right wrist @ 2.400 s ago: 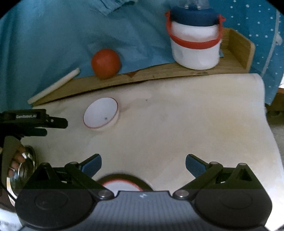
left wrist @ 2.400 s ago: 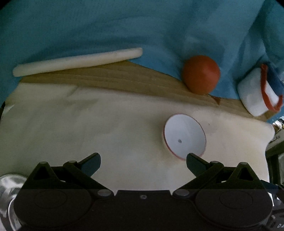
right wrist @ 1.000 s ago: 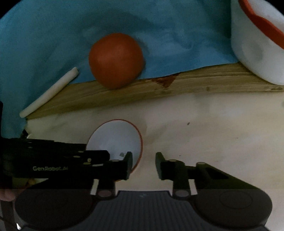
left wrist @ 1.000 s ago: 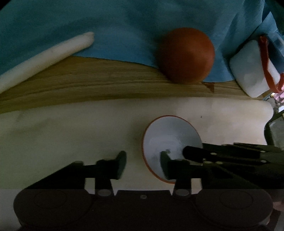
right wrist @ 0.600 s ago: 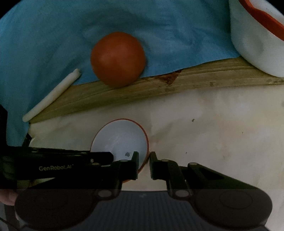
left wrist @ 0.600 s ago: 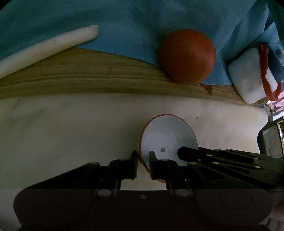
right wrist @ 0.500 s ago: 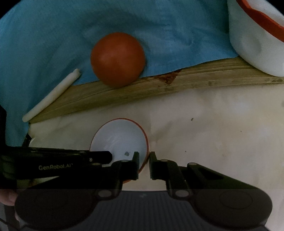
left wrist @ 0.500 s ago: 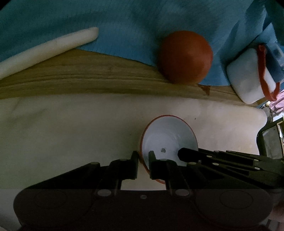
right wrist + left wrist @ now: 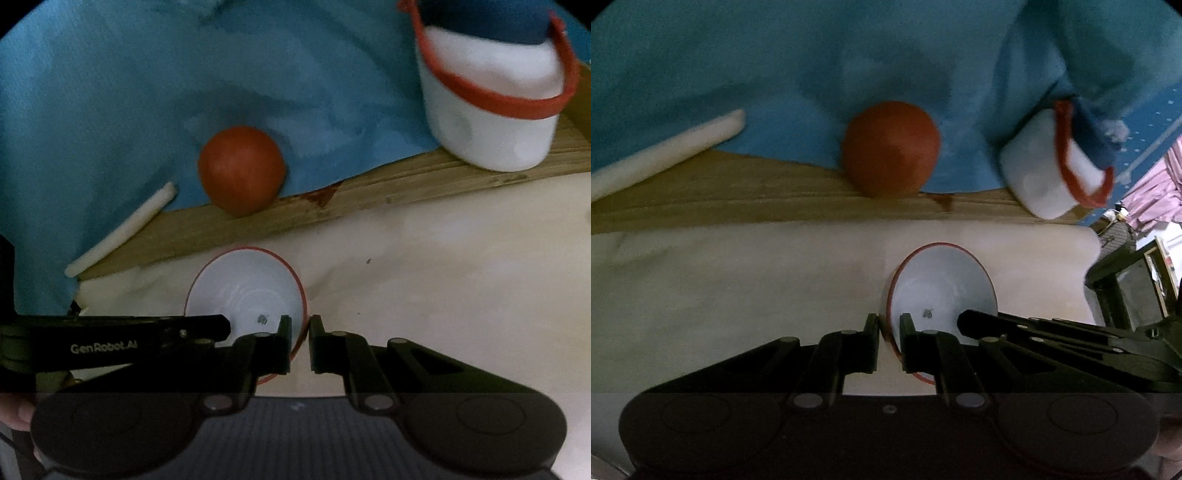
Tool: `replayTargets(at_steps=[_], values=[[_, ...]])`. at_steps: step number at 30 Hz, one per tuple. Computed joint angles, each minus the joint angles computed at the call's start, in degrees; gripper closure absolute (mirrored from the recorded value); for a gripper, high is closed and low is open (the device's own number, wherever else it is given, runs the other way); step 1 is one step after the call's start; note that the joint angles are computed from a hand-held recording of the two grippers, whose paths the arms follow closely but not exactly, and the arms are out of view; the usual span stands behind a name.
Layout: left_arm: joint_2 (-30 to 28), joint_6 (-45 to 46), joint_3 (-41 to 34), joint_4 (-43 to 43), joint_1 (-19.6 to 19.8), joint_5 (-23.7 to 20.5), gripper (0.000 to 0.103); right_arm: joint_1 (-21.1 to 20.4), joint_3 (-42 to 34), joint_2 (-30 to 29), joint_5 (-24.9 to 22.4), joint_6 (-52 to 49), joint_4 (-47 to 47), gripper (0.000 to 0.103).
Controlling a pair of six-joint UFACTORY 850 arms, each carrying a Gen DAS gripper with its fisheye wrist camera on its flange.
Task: Organize plates and bowls
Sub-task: 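Lift the white bowl with the left gripper and carry it over the stacked bowls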
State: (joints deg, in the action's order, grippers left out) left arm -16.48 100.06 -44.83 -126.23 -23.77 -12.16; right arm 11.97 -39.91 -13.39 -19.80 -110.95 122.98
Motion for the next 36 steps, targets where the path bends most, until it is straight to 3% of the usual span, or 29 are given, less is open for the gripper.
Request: replayTargets(at_steps=[11,26,36], values=[[2.57,5.42,1.19,-4.83,-3.64,-1.46,0.092,-1.35,7.37,9.22,0.2,-3.72,4.91,0.093],[5.54,-1.89,3.2,6.27,-5.97,-3.86,0.092,-4.57,15.45,19.03,0.16,-1.59,2.17,0.093],[5.07,-11.82,3.71,19.57,-7.22,-5.92,0.092,-7.22,19.8,22.99,0.1,8.96,-9.12,0.092]])
